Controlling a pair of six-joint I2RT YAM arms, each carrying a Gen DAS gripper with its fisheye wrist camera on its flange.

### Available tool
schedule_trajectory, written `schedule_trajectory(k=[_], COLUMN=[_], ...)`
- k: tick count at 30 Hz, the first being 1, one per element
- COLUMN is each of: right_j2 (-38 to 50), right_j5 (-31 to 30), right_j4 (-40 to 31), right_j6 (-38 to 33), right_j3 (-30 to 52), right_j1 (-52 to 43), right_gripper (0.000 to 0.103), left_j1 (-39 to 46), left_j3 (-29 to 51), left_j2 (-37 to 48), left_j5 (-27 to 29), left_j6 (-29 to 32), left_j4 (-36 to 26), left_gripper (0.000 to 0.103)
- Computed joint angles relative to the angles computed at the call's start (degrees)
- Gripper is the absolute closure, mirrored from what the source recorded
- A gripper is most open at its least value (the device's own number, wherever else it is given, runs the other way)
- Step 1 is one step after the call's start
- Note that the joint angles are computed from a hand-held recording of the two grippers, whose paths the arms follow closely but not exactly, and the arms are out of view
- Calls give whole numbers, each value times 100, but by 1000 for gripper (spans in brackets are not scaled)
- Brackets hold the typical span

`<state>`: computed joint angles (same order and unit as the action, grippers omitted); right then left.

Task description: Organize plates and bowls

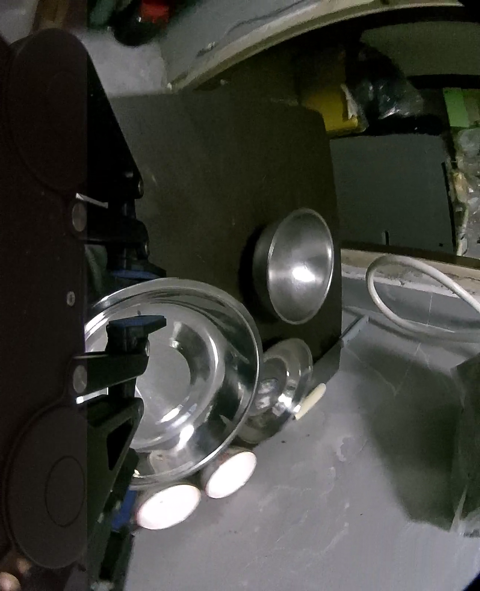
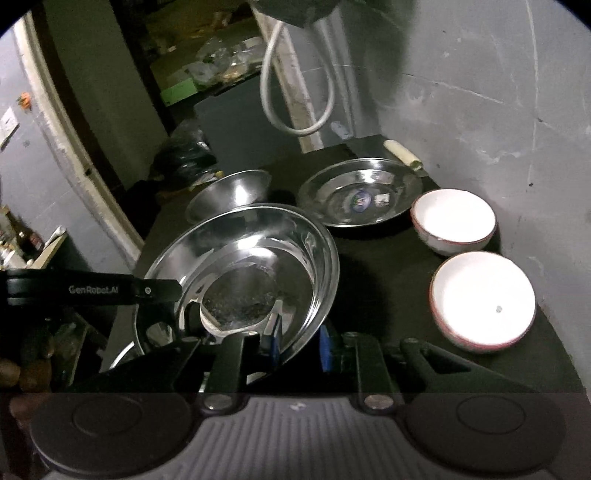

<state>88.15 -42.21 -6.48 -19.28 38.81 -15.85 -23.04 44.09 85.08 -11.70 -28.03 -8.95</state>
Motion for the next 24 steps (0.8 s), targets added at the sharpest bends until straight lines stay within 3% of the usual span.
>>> schedule_trajectory(k=[4, 13, 24], right_j2=[-573, -1462, -1827], right_j5=[-107, -96, 181], right_j4=[-397, -1229, -1515], right_j6=[-269, -982, -1170], right_j3=[-302, -890, -1122], right_j1=[12, 100, 489], right_gripper=[79, 79, 77], left_j1=[-268, -555, -846], left_j3=[-424, -1210, -1292], left_j2=[-702, -1854, -1919], left_j5=[-398, -627, -992], left_j6=[-225, -746, -1055], left_j4=[-417, -1311, -1883], left_gripper=[82, 81, 78])
